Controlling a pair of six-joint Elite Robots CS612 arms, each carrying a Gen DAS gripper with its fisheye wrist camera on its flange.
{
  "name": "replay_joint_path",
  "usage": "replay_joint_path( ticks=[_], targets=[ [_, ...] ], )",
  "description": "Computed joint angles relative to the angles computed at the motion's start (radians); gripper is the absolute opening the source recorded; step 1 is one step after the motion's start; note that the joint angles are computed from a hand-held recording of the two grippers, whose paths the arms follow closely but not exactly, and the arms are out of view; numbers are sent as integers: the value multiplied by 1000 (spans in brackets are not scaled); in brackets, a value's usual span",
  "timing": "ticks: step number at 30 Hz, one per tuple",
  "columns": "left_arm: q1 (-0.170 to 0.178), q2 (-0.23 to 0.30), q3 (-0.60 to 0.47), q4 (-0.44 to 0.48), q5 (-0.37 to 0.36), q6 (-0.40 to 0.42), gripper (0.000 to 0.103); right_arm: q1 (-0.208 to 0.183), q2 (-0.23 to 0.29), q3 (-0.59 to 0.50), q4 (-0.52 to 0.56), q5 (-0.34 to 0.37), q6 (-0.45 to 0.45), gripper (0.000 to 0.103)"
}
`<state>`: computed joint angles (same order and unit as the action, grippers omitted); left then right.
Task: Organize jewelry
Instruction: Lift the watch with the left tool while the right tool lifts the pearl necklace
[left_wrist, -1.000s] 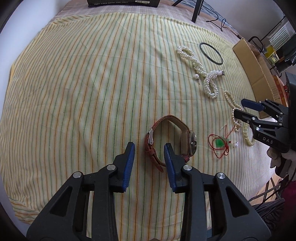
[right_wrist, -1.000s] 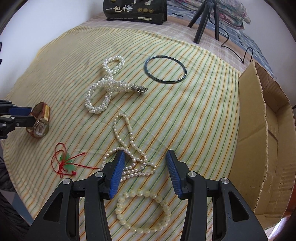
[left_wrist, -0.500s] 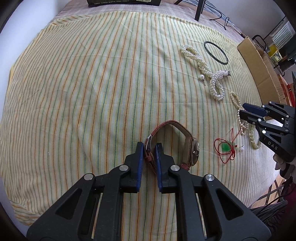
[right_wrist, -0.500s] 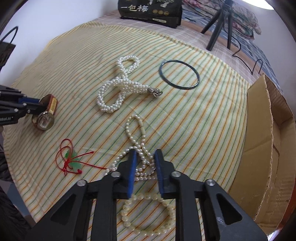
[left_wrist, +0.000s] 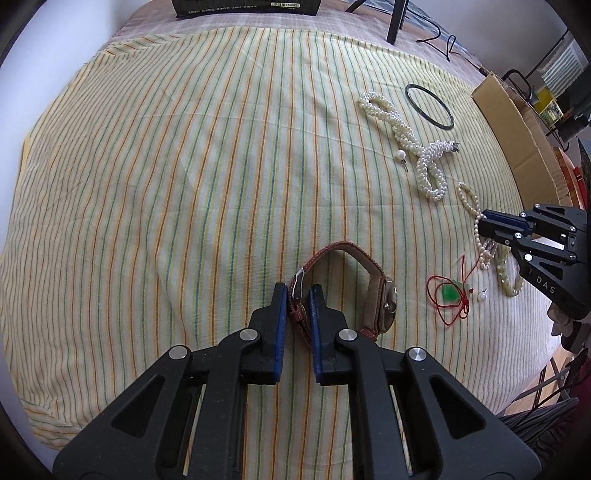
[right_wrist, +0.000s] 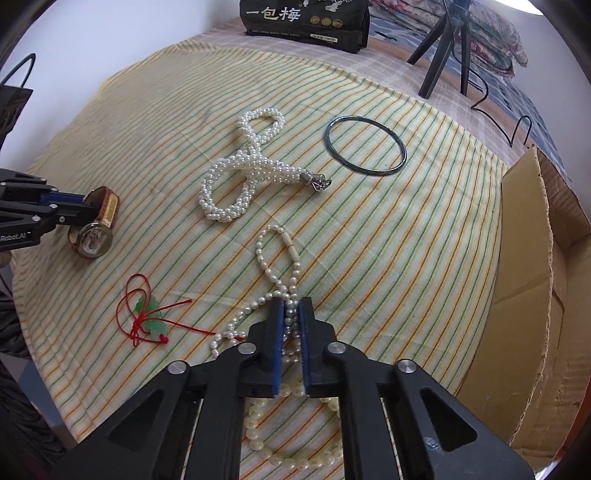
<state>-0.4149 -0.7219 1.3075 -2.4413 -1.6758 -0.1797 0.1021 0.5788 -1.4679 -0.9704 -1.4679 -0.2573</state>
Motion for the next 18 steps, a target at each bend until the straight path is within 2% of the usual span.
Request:
replay_joint_path(
  ticks=[8,18],
  targets=[
    [2,-23,27,-54,7,4,9,-15,-1,-16,-18,31,49,5],
    [1,-58,69,-140,7,-8,9,-27,-15,-34,-107,82,101,4]
  ],
)
